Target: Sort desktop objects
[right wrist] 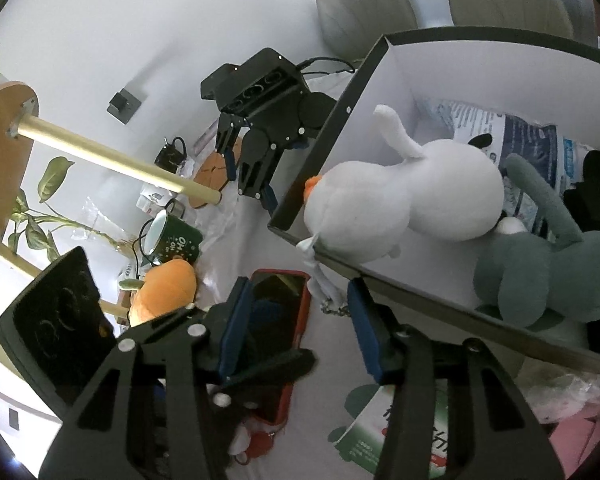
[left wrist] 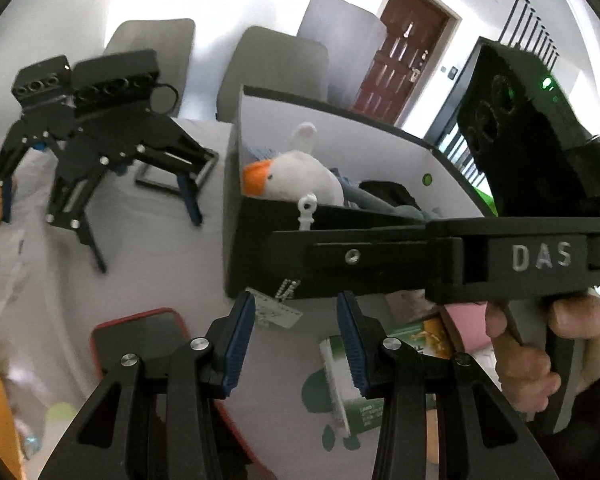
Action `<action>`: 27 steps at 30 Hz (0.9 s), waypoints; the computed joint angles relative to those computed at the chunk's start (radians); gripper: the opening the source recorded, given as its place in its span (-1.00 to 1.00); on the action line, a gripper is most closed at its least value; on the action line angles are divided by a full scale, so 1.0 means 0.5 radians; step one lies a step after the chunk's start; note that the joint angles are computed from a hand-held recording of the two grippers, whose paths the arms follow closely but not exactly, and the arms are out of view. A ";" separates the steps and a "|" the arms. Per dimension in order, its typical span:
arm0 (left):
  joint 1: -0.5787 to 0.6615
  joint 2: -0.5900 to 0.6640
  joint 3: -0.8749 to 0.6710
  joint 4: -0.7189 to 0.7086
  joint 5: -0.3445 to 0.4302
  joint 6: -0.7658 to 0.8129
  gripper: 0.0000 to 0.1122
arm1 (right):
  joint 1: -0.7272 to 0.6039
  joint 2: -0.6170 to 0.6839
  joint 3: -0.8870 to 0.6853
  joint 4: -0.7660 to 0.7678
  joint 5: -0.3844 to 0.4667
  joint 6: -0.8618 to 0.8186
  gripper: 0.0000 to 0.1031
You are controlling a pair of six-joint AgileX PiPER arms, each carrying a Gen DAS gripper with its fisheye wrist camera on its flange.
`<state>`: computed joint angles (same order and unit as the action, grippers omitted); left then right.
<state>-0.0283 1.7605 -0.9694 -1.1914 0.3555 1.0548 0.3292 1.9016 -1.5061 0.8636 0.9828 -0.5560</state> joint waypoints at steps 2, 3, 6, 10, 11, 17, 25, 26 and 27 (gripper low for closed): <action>-0.011 0.040 -0.028 0.023 -0.005 -0.028 -0.25 | 0.002 0.007 -0.005 0.000 0.005 0.005 -0.09; -0.015 0.064 -0.045 0.040 -0.005 -0.052 -0.24 | 0.002 0.012 -0.005 0.003 0.007 0.004 -0.11; -0.019 0.121 -0.084 0.085 -0.006 -0.108 -0.24 | -0.001 0.028 -0.001 0.019 0.010 -0.007 -0.18; -0.009 0.182 -0.109 -0.044 -0.013 -0.017 -0.25 | -0.005 0.041 0.005 0.030 0.005 -0.017 -0.37; -0.003 0.194 -0.118 -0.070 0.004 0.000 -0.25 | -0.007 0.046 0.001 0.031 0.007 -0.015 -0.40; 0.032 0.169 -0.082 -0.345 0.059 0.271 -0.77 | -0.028 0.031 0.017 0.092 0.025 -0.054 -0.59; 0.089 0.069 -0.022 -0.584 0.173 0.487 -0.77 | -0.081 0.002 0.013 0.219 0.086 -0.113 -0.63; 0.080 0.062 -0.024 -0.587 0.156 0.481 -0.77 | -0.094 0.008 0.005 0.233 0.102 -0.117 -0.63; 0.069 0.057 -0.025 -0.601 0.137 0.484 -0.77 | -0.100 0.013 -0.002 0.248 0.112 -0.119 -0.63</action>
